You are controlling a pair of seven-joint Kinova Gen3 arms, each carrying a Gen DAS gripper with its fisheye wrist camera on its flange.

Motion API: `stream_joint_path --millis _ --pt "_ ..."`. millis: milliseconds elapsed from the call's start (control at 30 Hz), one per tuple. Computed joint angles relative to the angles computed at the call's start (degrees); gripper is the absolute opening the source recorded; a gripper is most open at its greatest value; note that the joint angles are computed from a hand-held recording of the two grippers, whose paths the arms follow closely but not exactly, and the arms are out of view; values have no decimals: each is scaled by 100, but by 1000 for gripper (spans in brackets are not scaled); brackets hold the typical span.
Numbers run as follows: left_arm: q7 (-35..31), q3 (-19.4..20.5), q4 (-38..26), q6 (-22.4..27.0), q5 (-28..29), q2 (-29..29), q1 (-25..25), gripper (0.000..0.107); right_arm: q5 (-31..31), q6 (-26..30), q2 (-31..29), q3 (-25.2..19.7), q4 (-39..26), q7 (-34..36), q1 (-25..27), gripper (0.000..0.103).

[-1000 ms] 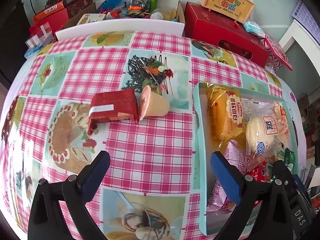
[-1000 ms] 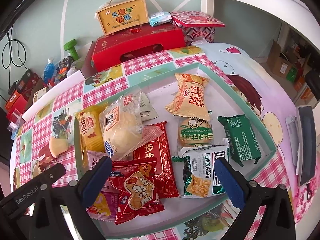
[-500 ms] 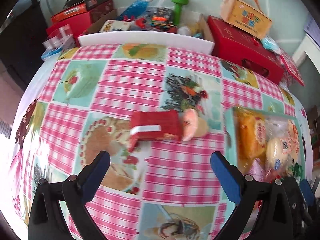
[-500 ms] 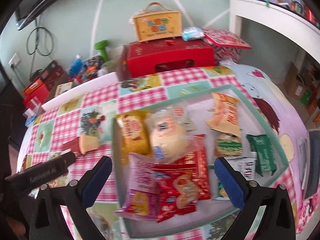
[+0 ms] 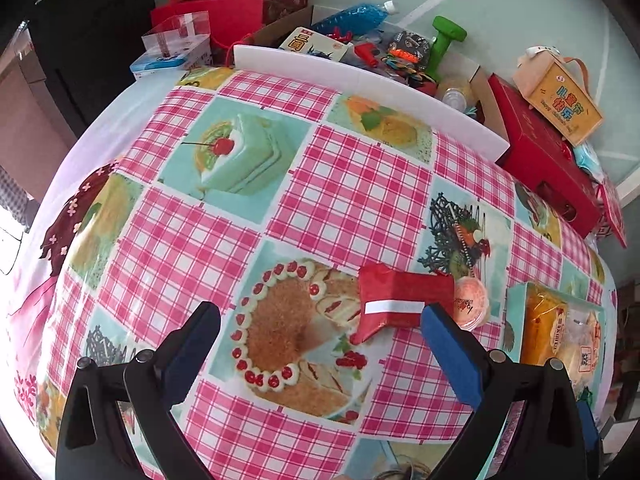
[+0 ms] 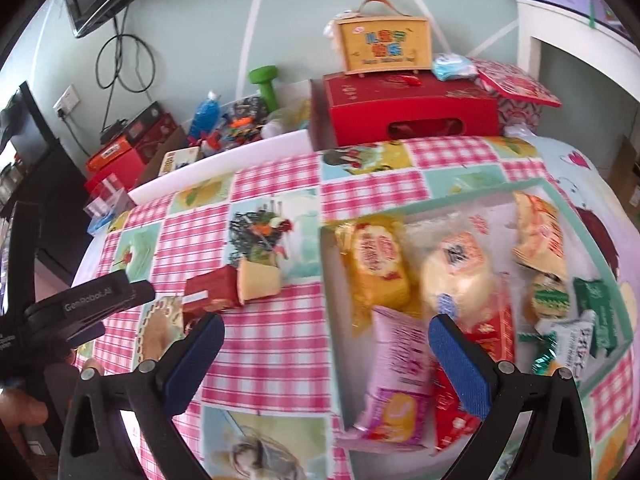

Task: Organize snacks
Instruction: 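Grasp the red labelled packet with the left tool while the right tool grasps the beige pudding cup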

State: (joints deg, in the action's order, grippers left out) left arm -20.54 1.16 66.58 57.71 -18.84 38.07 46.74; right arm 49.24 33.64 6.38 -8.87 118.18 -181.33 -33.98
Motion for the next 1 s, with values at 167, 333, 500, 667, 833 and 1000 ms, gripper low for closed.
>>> stream_joint_path --millis 167,333,500,667,833,1000 --pt "-41 6 43 -287 48 49 -97 100 -45 -160 296 73 -277 286 -22 89" --pt "-240 117 -3 -457 358 218 -306 100 -350 -478 661 268 -544 823 -71 76" --pt "-432 113 -94 -564 538 355 -379 100 -725 -581 1011 514 -822 1344 -180 65" --pt "-675 165 -207 -665 762 510 -525 100 -1123 -697 1285 764 -1006 1792 -234 58" --pt "-862 174 -223 -857 968 592 -627 100 -1424 -798 1464 986 -1080 2090 -308 56" --pt "-1025 163 -262 -936 1062 644 -661 100 -1627 -981 1563 1159 -1091 2282 -383 54"
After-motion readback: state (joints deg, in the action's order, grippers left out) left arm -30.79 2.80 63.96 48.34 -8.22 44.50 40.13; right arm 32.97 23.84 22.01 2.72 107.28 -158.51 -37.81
